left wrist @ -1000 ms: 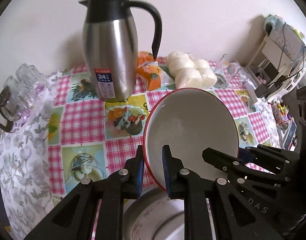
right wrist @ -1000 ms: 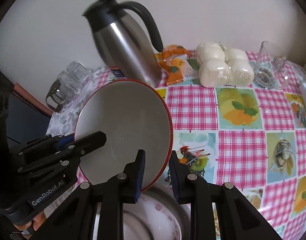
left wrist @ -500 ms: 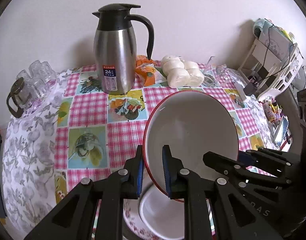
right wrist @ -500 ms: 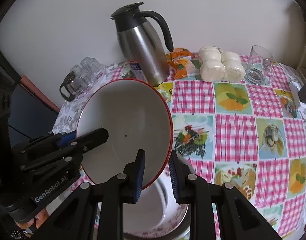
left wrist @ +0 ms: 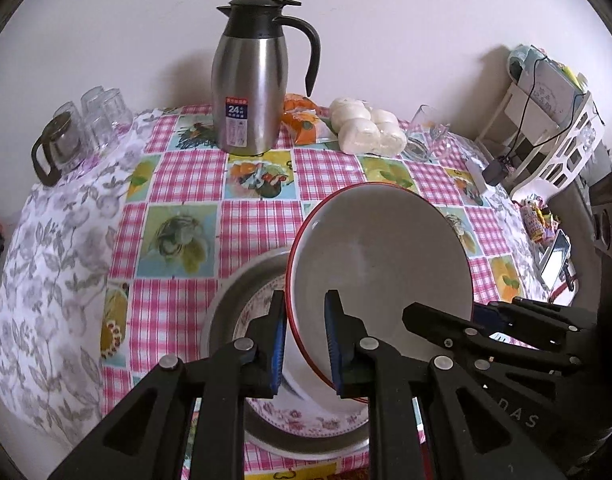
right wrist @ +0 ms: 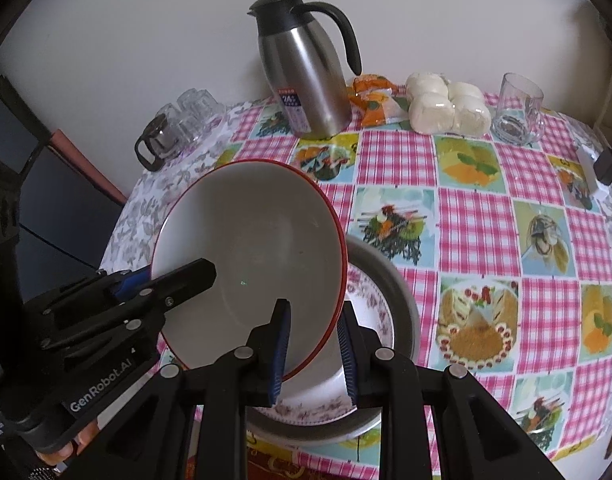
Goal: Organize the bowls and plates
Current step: 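Lift the red-rimmed bowl with both grippers over the basin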
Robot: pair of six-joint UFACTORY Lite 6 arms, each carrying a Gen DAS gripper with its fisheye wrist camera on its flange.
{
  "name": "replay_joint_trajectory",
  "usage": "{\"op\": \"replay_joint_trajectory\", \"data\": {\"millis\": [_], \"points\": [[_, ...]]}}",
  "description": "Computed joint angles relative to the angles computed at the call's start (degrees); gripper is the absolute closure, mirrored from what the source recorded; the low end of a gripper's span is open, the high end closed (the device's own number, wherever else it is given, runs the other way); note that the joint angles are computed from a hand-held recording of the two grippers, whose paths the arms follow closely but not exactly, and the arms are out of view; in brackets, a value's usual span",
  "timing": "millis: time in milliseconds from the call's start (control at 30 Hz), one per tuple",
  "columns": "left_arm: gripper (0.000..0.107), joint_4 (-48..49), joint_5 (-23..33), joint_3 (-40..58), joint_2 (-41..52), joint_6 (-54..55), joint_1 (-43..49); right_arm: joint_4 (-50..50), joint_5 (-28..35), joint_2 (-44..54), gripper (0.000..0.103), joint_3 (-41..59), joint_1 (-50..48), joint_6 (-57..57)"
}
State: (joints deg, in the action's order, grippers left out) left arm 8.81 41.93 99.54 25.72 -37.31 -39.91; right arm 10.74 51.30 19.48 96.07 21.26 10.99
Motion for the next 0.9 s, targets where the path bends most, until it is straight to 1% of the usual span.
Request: {"op": "replay_joint_trajectory", "data": {"millis": [133, 267, 367, 433, 567, 733, 900], "points": [[0.088, 2.34, -4.04, -7.5, -4.49, -5.02, -1.25, 0.87, -1.62, -2.26, 0.077, -4.08, 0.63, -0.24], [0.084, 5.84, -6.6, -12.18, -6.56, -10.61, -2.58, 1.5, -3.87, -4.58, 0.077, -8.12, 1.14, -0.07], [0.084, 8.1, -8.05, -14.43, -7.65, -13.94, -3.3, 0.39, -4.72, -5.41, 0.077, -9.54, 2.01, 0.88], [0.084, 8.49, -10.24, -17.07, -9.06, -15.79, -3.26, 0.26, -5.87, -6.18, 0.077, -10.93, 2.25, 1.3], [0.084, 9.86, -12.3, -19.38, -9.7, -18.72, -3.47, 2.19, -8.52, -7.65, 0.077, -13.97, 1.75, 0.97], [0.084, 14.02, -14.3, -21.09, -9.79, -23.92, -4.19, 1.93, -12.45, -10.16, 0.077, -18.22, 2.08, 2.45], [0.084, 16.11, -15.86, -22.38, -10.29, -26.4, -4.1, 4.67, -16.39, -12.4, 0.077, -22.11, 1.48, 1.39]]}}
